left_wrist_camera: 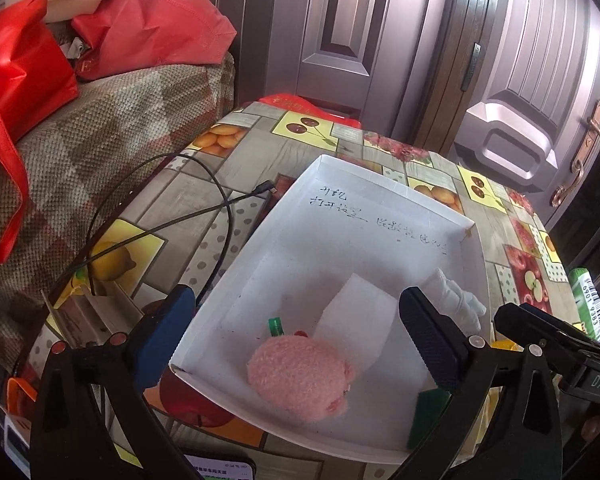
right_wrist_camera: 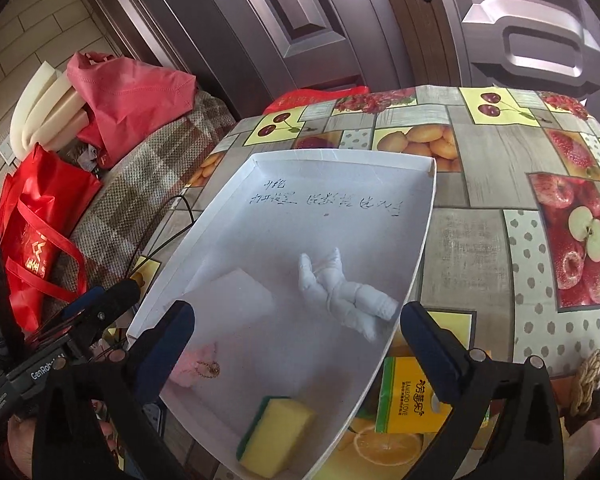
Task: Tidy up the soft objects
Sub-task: 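Open the left tool over the tray while the right tool releases the sock there, then grasp the cow-print cloth with the left tool while the right tool grasps the red apple plush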
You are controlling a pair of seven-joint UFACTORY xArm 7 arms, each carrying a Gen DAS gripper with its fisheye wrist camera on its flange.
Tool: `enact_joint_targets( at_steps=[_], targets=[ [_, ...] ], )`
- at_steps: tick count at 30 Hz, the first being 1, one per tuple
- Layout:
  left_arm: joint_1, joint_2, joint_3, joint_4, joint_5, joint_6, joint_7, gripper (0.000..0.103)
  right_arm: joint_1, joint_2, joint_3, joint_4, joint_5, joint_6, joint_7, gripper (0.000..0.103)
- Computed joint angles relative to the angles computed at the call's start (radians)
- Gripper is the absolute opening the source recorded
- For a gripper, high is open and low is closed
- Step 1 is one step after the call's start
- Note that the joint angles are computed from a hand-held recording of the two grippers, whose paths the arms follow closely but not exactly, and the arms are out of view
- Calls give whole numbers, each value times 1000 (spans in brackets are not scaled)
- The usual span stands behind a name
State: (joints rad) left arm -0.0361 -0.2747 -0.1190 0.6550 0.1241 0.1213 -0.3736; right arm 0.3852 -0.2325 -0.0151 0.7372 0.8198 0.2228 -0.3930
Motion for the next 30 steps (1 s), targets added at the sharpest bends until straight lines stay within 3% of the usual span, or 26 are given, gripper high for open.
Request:
enact_joint_targets(
  at_steps=[9, 15, 20, 25, 30],
  targets=[
    [-36, -90, 5, -40, -35, -1, 11, 103, 35, -147, -11, -90, -94, -79, 73, 103],
    [-111, -184, 41, -80, -87, -33, 72, 103, 0, -349, -7, -200, -209, -163, 150, 103],
    [-291, -233, 130, -105, -175, -29, 193, 103, -124, -537, 4, -302, -309, -158, 198, 103],
    [-561, -274, 248, -151, -287, 27, 410, 103, -322, -733, 19, -429, -431, 45, 278, 103],
    [-791, -260, 301, -191, -419, 143, 600, 103, -537, -914, 19, -580, -568, 254, 381, 103]
  ],
)
